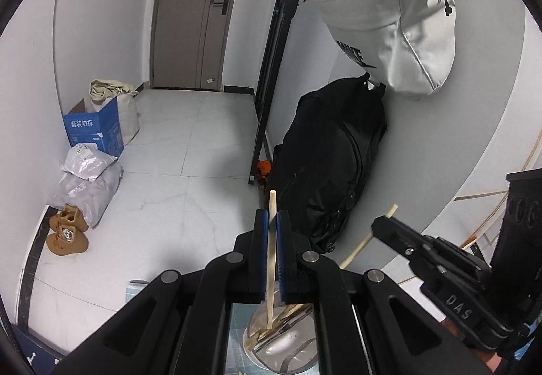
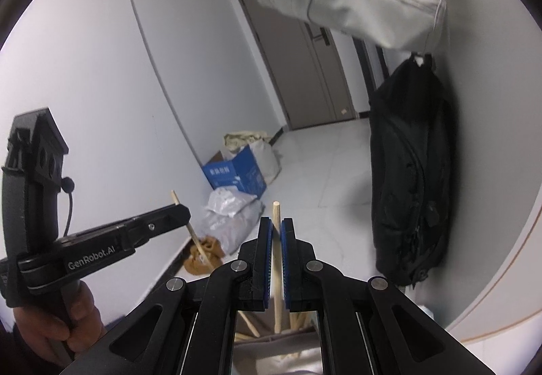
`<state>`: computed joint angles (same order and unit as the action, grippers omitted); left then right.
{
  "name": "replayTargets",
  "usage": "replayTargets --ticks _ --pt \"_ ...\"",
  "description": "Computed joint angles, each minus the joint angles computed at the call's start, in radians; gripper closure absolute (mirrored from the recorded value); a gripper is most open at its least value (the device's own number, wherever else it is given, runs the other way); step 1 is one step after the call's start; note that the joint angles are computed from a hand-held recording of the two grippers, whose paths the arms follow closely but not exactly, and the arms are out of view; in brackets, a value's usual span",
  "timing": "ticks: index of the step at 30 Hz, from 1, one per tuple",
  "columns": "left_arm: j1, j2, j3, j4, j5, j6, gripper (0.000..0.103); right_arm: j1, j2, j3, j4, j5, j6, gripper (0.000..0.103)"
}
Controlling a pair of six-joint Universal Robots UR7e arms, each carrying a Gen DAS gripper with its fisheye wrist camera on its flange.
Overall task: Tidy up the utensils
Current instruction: 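Lower both chopsticks into the white holder and open both tools to release, then withdraw both open tools from the holder and lower them toward the chopsticks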
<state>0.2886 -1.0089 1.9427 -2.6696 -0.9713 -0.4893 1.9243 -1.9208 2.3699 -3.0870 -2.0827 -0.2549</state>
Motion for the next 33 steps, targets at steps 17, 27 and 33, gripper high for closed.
replayTargets --ticks 17,27,33 --pt "0.019 0.006 0.032 0.031 -0.104 0.013 0.102 -0.065 -0.013 0.038 0.115 0.041 0.032 0.098" --pt "0.028 -0.021 0.018 0.107 -0.175 -0.020 0.101 -0.095 -0.066 0.055 0.184 0.085 0.073 0.095" --pt "0.007 -0.052 0.028 0.123 -0.142 -0.072 0.086 -0.046 -0.099 0.076 0.132 0.048 0.098 0.059"
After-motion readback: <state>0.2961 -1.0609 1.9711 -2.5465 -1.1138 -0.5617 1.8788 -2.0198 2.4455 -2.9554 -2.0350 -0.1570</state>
